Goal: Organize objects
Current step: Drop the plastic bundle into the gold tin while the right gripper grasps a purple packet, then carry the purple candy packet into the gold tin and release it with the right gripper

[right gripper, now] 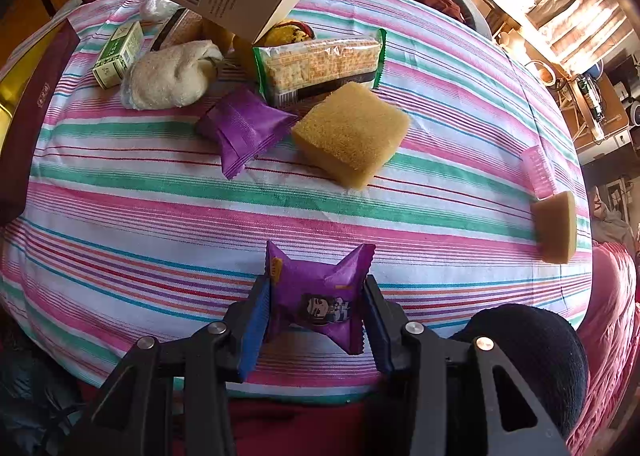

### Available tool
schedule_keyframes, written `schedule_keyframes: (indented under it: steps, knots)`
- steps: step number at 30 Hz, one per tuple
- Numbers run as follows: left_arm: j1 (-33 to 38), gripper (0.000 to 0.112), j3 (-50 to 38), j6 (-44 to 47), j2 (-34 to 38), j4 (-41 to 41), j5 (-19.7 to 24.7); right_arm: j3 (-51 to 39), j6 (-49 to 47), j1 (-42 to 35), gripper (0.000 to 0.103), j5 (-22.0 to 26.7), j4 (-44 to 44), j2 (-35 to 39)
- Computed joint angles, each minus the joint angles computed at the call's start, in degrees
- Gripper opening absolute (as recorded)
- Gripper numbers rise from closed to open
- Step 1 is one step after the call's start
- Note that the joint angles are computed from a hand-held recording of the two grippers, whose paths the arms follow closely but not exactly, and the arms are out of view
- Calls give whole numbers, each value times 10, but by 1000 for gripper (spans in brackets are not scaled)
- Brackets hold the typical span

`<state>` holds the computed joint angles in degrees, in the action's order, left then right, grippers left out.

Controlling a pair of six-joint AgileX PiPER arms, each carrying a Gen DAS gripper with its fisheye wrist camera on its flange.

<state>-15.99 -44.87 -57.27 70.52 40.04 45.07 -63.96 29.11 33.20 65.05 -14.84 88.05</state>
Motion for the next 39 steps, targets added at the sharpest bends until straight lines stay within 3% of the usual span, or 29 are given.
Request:
schedule_keyframes:
  steps: [5,6,11,16,23,31,36,39]
  knots:
    - [-11,60,0,-24,-18,23,14,1,5,-6,45,-6,-7,-1]
    - [-14,62,-2,-28,-22,28,18,-4,-14,-21,45,13,-5,-22]
    - [-25,63,-9,-35,-46,42,34,0,-7,-28,45,4,-4,-31]
    - [-44,72,-18,-44,-74,61,59,-28,-71,-80,44,-11,14,-19]
    - [-59,74,-29,-46,-106,75,88,-111,-73,-31,44,-17,26,19]
    - [-67,78,-29,-52,-130,86,110,-294,-84,99,43,-11,75,94]
    - [-64,81,-25,-49,-140,84,116,-454,-118,157,43,-5,107,204]
    - [-50,82,-20,-42,-146,76,112,-565,-135,172,42,26,134,286]
